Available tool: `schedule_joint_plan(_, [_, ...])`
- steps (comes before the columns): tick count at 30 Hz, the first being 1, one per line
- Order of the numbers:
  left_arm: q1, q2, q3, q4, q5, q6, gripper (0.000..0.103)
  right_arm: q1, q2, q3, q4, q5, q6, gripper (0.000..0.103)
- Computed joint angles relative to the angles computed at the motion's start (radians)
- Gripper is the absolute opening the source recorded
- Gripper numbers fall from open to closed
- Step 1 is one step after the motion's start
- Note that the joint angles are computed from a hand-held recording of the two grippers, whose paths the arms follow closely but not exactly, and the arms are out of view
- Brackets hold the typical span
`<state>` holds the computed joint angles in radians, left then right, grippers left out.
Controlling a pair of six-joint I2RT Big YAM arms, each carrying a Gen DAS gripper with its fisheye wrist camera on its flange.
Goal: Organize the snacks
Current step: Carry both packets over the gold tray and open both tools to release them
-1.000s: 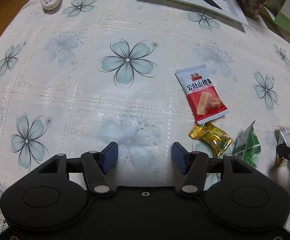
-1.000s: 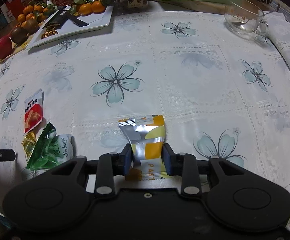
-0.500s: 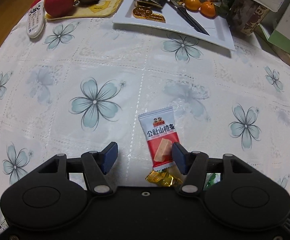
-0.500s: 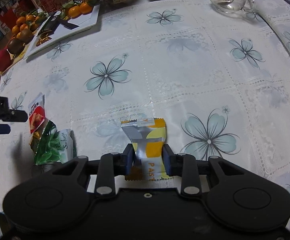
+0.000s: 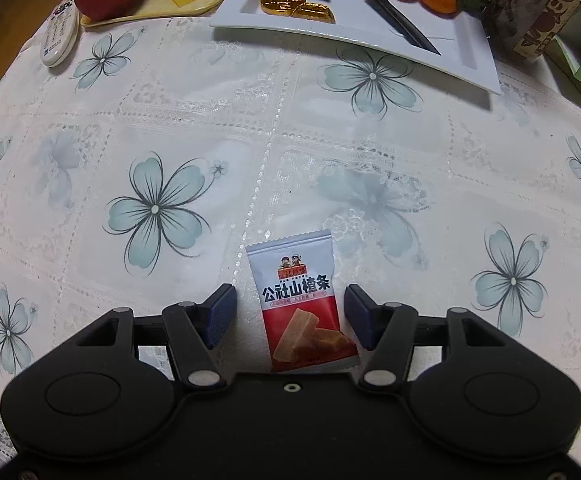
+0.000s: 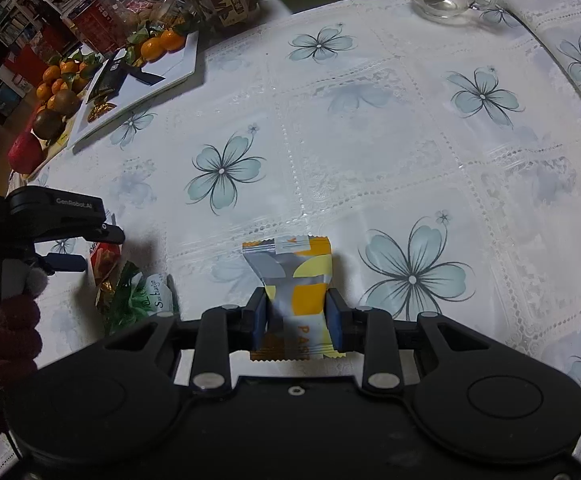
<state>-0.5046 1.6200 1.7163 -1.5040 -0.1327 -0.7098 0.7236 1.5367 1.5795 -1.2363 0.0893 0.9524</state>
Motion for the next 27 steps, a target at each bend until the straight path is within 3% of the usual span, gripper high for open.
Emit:
schedule_joint_plan(3, [0.004, 0.006, 0.009, -0.004, 0.011, -0.021, 0.058, -0.008, -0.008, -0.008, 0.014, -0.025, 0.007, 0.033])
schedule_joint_plan(5, [0.005, 0.002, 0.009, -0.001, 0.005, -0.036, 0.044, -0.014, -0.016, -0.016, 0.023, -0.038, 0.011, 0.033])
schedule_joint_plan(13, [-0.014, -0.028, 0.03, -0.027, 0.017, -0.039, 0.044, -0.044, -0.037, -0.053, 0.059, -0.121, 0.036, 0.033])
schedule_joint_plan(18, [-0.033, -0.083, 0.04, -0.089, 0.099, -0.028, 0.044, -0.074, -0.056, -0.093, 0.09, -0.198, 0.071, 0.033])
schedule_joint_plan(23, [-0.061, -0.186, -0.02, -0.122, 0.152, -0.006, 0.044, -0.101, -0.071, -0.145, 0.145, -0.265, 0.113, 0.033])
schedule_joint_plan(27, [-0.075, -0.297, -0.098, -0.144, 0.157, -0.005, 0.044, -0.098, -0.092, -0.18, 0.19, -0.24, 0.129, 0.033])
